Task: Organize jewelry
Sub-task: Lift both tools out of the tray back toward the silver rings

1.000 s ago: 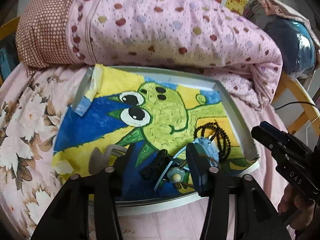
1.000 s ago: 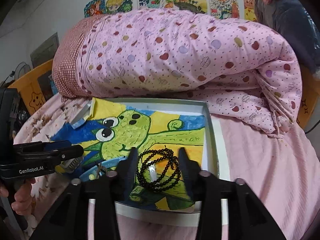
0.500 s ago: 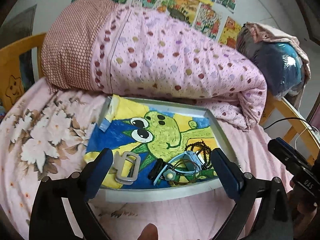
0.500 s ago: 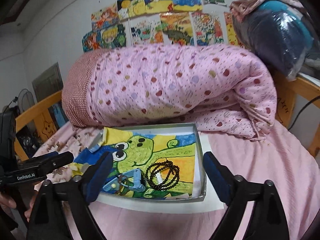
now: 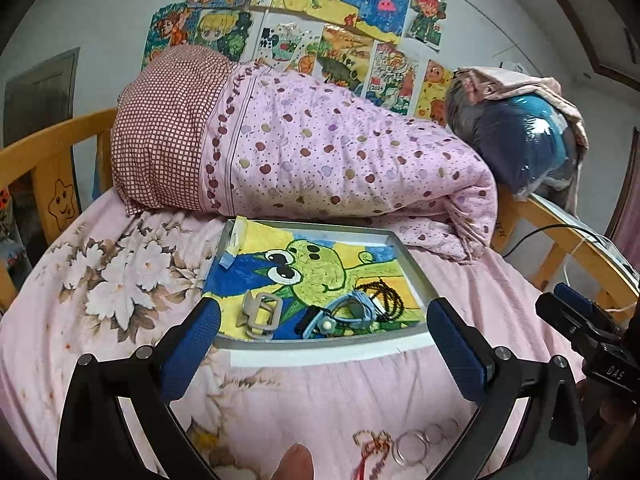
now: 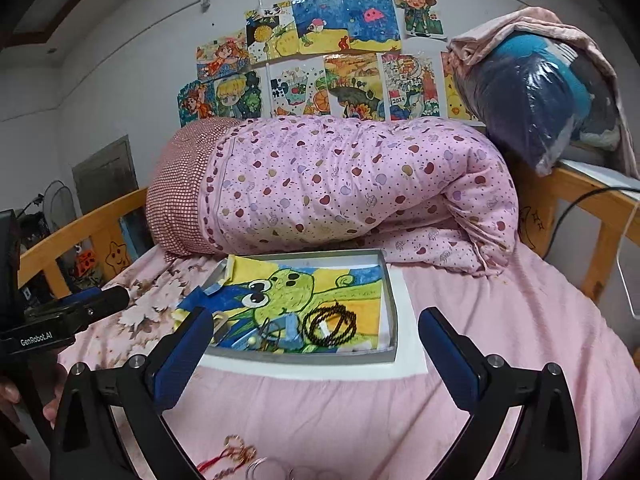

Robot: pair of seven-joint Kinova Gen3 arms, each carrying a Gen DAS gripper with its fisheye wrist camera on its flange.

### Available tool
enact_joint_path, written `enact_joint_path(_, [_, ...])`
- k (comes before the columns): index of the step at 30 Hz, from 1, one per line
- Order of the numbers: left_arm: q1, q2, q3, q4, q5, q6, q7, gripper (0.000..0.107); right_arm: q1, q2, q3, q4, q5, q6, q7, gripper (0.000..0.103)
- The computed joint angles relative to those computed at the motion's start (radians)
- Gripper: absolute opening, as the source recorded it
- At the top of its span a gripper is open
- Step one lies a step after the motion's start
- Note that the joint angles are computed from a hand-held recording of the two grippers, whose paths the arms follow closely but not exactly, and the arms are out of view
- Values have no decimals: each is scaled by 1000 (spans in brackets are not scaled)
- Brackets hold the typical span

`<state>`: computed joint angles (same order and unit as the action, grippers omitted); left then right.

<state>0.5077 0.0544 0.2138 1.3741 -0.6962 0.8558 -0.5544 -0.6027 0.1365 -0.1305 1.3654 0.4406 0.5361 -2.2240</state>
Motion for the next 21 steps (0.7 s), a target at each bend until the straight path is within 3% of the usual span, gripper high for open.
enact_joint_path(6, [25, -50, 47, 31, -58, 59, 36, 101, -12, -72, -29, 83, 63, 15, -62, 103])
enact_joint_path(13, [22, -96, 121, 79, -94, 129, 107, 101, 15, -140, -97, 151, 62, 61, -88, 103])
enact_joint_path(21, [33, -114, 168, 123, -44, 210, 136, 101, 39, -190, -158, 210, 21, 137, -81, 103])
